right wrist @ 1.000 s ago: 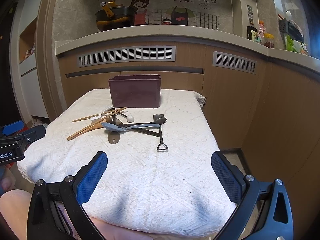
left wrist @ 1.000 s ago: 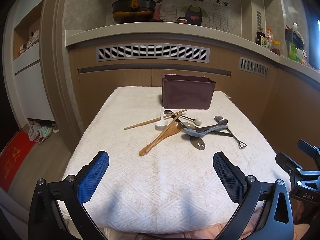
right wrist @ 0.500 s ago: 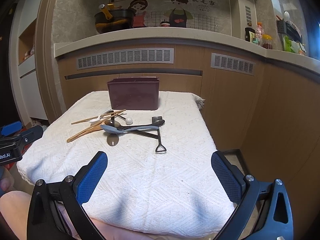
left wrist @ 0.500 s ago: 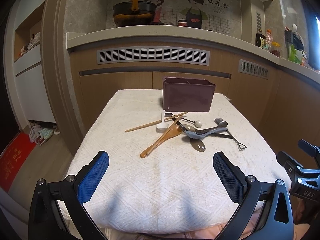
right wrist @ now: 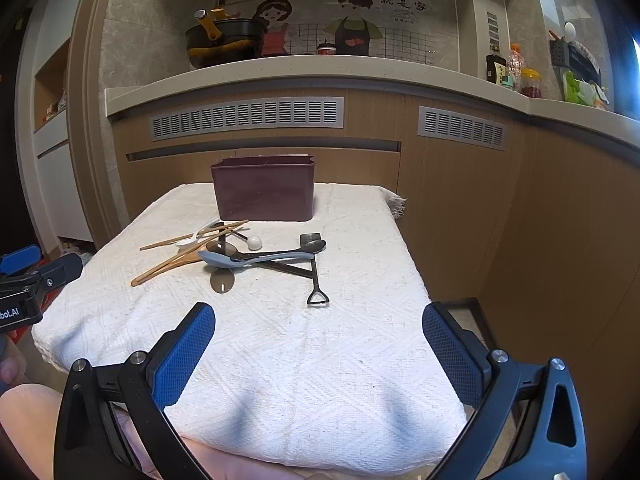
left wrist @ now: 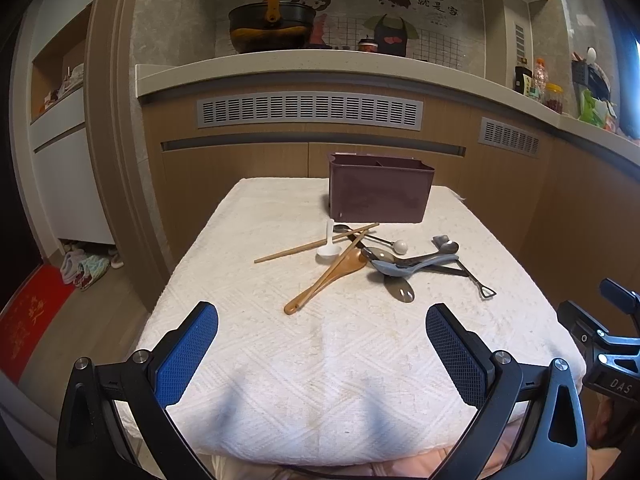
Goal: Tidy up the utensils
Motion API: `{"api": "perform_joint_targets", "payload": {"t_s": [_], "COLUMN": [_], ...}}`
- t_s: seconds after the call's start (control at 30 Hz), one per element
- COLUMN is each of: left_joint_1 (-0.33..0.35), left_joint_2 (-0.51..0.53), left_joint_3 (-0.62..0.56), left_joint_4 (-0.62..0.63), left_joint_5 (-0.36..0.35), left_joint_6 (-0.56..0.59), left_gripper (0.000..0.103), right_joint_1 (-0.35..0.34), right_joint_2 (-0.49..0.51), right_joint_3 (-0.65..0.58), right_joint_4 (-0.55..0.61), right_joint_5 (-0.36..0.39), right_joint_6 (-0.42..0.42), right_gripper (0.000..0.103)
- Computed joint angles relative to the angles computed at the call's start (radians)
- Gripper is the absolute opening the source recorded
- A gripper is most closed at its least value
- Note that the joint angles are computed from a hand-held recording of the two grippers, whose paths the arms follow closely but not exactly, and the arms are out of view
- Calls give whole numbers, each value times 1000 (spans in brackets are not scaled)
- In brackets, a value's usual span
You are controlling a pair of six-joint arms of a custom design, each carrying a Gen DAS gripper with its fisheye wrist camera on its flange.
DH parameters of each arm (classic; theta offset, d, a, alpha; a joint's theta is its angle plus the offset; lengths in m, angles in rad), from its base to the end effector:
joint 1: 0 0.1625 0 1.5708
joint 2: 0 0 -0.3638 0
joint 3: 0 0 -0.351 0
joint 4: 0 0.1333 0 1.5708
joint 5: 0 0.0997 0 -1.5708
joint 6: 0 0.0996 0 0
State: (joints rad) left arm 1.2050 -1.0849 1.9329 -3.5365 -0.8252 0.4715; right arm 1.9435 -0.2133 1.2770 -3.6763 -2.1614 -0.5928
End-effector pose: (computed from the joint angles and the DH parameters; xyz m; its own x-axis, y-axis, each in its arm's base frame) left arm 0.0046 -0.5495 0.2786 -0.7345 -0.0877 -0.6730 0.5502 0.5035 -0.6661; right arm 0.3084 -0.5749 -0.0230 -0.6841 -0.1421 0.7154 -0.6824 0.4710 -0.5590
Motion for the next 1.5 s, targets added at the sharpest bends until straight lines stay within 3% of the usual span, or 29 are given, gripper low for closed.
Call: {"api": "perform_joint_targets", "payload": {"t_s": [0.93,1.17,1.27,1.5], "left_joint_1": [2,14,35,98], "left_joint_2": [-11,3,18,78], "left_joint_3": [7,-44,-100,-298], "left_joint_4": [9,100,167,372], "left_joint_5": [14,9,-30,-161], "left_joint_6": [6,-1,-2,-20], "left_gripper": [103,103,103,103], "right_joint_1": [3,-2,-8,-30], "right_joint_2": [4,32,62,146], "right_joint_3": [-11,-84,-167,-408], "right_joint_4": [3,5,45,341], "right_joint_5": [-13,-18,-16,-12], "right_joint_6": [-8,-55,-80,-77], "right_gripper": [103,103,103,103]}}
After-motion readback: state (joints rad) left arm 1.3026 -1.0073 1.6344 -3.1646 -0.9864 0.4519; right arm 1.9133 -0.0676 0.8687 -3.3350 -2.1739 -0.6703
